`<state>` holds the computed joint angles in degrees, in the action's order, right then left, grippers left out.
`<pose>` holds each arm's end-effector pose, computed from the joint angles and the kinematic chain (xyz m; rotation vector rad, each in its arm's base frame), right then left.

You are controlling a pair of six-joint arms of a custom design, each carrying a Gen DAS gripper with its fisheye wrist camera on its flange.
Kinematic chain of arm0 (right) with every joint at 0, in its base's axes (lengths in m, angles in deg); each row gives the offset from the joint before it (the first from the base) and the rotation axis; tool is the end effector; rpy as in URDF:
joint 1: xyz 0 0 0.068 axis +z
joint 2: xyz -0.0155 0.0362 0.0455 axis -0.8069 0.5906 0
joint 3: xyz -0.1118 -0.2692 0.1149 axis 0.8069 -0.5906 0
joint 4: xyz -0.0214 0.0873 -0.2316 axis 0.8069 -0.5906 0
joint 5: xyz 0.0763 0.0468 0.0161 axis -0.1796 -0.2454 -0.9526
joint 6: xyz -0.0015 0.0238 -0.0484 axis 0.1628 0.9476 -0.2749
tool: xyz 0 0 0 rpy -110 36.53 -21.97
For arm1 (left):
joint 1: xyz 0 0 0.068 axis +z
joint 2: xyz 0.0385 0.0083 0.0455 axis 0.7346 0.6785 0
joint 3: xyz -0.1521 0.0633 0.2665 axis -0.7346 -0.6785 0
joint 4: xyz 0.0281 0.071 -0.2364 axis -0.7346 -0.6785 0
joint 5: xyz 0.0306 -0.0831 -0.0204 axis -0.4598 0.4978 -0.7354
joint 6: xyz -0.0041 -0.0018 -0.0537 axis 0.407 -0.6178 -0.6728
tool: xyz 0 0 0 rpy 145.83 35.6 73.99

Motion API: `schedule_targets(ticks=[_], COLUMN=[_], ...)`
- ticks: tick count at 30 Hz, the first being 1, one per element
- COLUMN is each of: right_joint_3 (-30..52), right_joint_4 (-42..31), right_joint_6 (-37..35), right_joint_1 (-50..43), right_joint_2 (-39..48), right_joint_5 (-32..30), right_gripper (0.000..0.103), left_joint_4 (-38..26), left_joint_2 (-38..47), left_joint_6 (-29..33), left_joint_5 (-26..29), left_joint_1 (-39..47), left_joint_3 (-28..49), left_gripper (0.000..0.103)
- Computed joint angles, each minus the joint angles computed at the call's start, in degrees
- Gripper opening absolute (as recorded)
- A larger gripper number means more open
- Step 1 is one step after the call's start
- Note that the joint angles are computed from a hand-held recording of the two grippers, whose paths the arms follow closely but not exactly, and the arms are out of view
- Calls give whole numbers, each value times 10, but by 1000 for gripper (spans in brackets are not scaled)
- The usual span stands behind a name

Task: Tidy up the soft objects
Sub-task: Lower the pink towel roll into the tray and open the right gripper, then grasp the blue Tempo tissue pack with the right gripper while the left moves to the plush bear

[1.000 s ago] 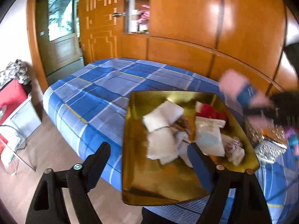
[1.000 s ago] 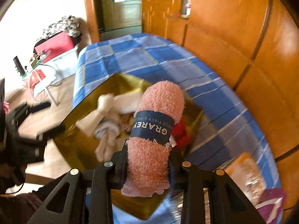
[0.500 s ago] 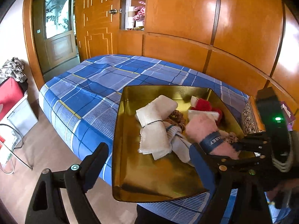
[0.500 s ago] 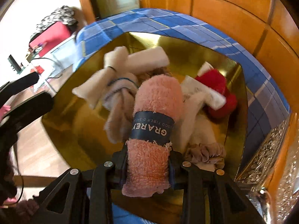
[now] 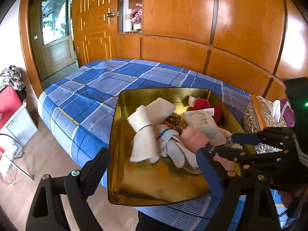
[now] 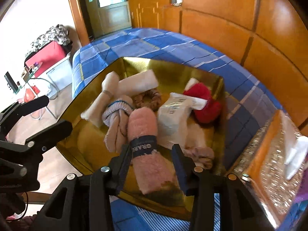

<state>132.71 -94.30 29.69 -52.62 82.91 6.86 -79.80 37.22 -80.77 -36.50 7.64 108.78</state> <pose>0.3633 0.0188 0.2081 -0.7915 2.4622 0.2495 0.2746 -0.2045 0.2287 -0.1496 2.3068 -0.0236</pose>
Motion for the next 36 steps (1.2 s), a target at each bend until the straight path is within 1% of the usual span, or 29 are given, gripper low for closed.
schedule_targets(ticks=[5,11,17,21,23,25,29,30,34,35,36], right_joint_3=[-33,-50,-25,3,19,51,148,177,324,371,407], right_joint_4=[25,46,26,17,12,-5,-49,-63,-126,-149,-168], right_joint_6=[1,-10,-21,-20,-15,-4,48,64,129,146,158], right_joint_1=[-40,-124,-249,-330,-371,-415,-501,-520,-595,-611,-620], right_joint_2=[-50,-100,-119,-102,-86,-54,34,56,154,182,203], right_joint_5=[-17,-63,-122,-138,-141,-143,-118,-112,-91,-90,-86], right_gripper=[43,43,43,43,43,43,43,43,43,45,51], left_joint_4=[-3,-6,-13,-20,-19,-21,-33,-37,-67,-80,-88], left_joint_2=[5,12,28,45,53,64,92,103,145,158,168], left_joint_6=[4,23,54,71,91,114,157,170,205,212,219], left_joint_5=[-5,-12,-11,3,19,36,84,101,140,152,162], left_joint_1=[-13,-37,-68,-85,-94,-104,-125,-130,-148,-152,-155], left_joint_3=[8,23,53,81,96,115,168,185,253,275,292], left_gripper=[93,93,93,93,93,93,93,93,93,93,93])
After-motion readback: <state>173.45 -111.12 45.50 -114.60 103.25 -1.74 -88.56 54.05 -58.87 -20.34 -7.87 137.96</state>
